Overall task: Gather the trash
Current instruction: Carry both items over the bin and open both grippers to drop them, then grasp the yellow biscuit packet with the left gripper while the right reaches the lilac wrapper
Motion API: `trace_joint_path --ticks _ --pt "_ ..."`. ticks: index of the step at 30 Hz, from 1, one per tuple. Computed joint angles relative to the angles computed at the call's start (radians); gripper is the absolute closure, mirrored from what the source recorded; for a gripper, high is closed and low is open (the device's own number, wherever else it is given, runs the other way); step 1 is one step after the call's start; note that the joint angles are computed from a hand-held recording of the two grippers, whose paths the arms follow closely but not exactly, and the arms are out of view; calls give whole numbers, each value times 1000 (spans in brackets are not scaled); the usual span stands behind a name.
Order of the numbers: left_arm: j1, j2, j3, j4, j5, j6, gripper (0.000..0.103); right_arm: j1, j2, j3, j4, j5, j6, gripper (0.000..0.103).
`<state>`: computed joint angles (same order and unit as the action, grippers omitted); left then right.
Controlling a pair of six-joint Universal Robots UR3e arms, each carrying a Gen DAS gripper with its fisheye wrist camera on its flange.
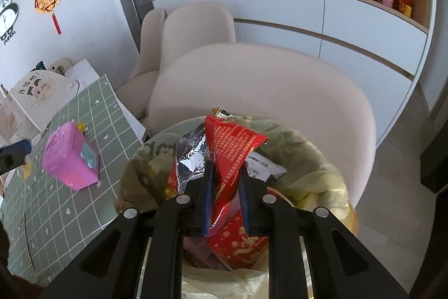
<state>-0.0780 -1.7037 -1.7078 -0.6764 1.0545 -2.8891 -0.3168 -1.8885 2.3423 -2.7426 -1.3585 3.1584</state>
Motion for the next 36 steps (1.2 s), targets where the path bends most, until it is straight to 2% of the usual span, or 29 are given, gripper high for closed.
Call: trace_joint_path --ticks 6,8,12,21,24,28,32,36 --pt "174 96 -138 -23 28 55 50 47 50 17 -61 -27 57 85" --pt "216 100 -154 -28 44 70 50 51 55 22 -63 -25 70 76" --pt "305 107 -200 -17 62 62 50 82 68 15 -60 -69 101 69" --pt "404 119 -278 24 73 28 50 162 34 -37 -50 -168 120 69" --pt "409 80 -277 100 87 18 50 197 42 -70 -62 -194 132 69" --pt "378 -47 -180 179 120 -25 50 226 65 -124 -79 -175 149 69" --pt "353 -168 -43 161 146 -86 50 263 108 -201 -99 -121 174 69" --pt "347 -235 65 60 59 -83 50 332 190 -295 -112 -116 177 69"
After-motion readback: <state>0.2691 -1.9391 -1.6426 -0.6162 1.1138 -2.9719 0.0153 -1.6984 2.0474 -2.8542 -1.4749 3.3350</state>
